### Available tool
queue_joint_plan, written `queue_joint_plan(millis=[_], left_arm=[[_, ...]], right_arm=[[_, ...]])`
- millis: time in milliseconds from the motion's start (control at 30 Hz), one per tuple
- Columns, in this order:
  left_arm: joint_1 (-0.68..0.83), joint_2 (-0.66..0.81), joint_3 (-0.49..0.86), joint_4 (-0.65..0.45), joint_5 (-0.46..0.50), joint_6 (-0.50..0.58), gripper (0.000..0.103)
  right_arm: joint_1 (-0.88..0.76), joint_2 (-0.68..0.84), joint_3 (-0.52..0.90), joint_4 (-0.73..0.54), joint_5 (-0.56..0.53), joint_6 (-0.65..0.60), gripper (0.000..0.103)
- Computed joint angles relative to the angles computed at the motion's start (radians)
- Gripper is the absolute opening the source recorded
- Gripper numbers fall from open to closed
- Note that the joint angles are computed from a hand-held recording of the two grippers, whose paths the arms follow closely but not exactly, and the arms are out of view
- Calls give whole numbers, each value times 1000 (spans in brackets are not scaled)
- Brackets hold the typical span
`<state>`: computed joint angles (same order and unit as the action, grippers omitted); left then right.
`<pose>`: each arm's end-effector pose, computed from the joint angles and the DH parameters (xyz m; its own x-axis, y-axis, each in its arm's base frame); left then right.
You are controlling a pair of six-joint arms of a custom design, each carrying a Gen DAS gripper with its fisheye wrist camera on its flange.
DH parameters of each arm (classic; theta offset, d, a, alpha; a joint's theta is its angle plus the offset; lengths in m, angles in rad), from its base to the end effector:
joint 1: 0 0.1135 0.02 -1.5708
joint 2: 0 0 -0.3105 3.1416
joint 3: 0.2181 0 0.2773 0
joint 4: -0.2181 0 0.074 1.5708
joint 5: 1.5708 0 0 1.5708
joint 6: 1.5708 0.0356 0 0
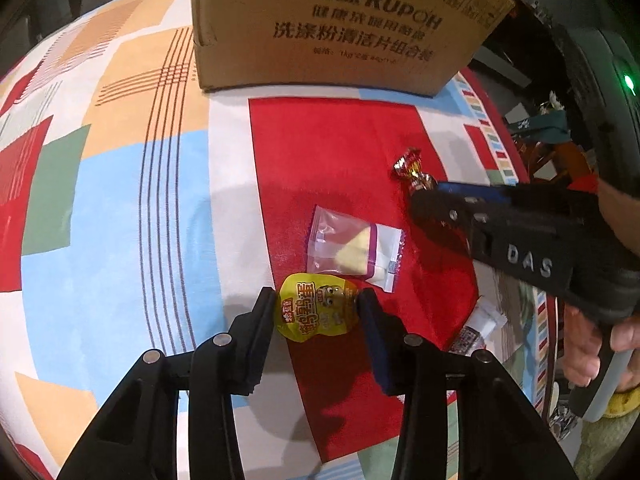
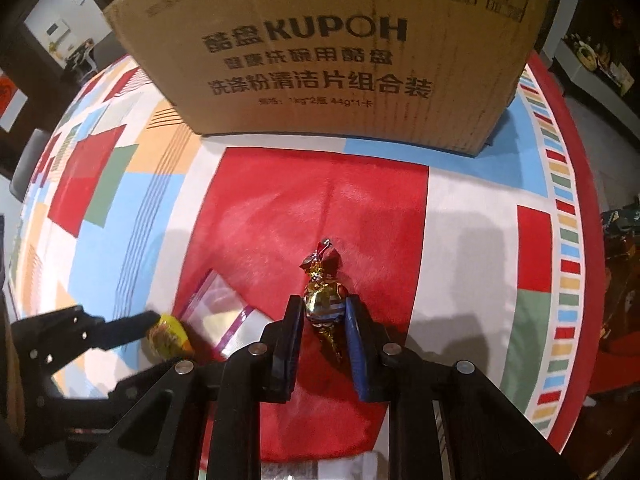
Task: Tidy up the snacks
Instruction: 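Grasp the yellow snack pouch with left tool while right tool grasps gold candy, then carry yellow pouch and gold candy into the box and open both tools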
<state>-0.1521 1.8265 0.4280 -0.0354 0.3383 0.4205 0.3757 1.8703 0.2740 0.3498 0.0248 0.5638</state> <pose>0.2144 -0.0448 0.0509 -0.8173 0.5149 -0.2588 0.5711 0.7837 -0.2444 0.1860 0.0724 0.0341 -0.9374 0.2046 -0.2819 0.1674 0.9743 0.1504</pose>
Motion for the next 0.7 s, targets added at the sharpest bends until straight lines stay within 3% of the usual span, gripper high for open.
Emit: queue_joint_plan(millis=[233, 700], left_arm=[[20, -116, -18, -51, 37, 17, 41], [-22, -356, -19, -147, 81, -16, 41]], right_arm=[[76, -167, -61, -68, 46, 59, 23], [145, -616, -103, -380, 134, 147, 23]])
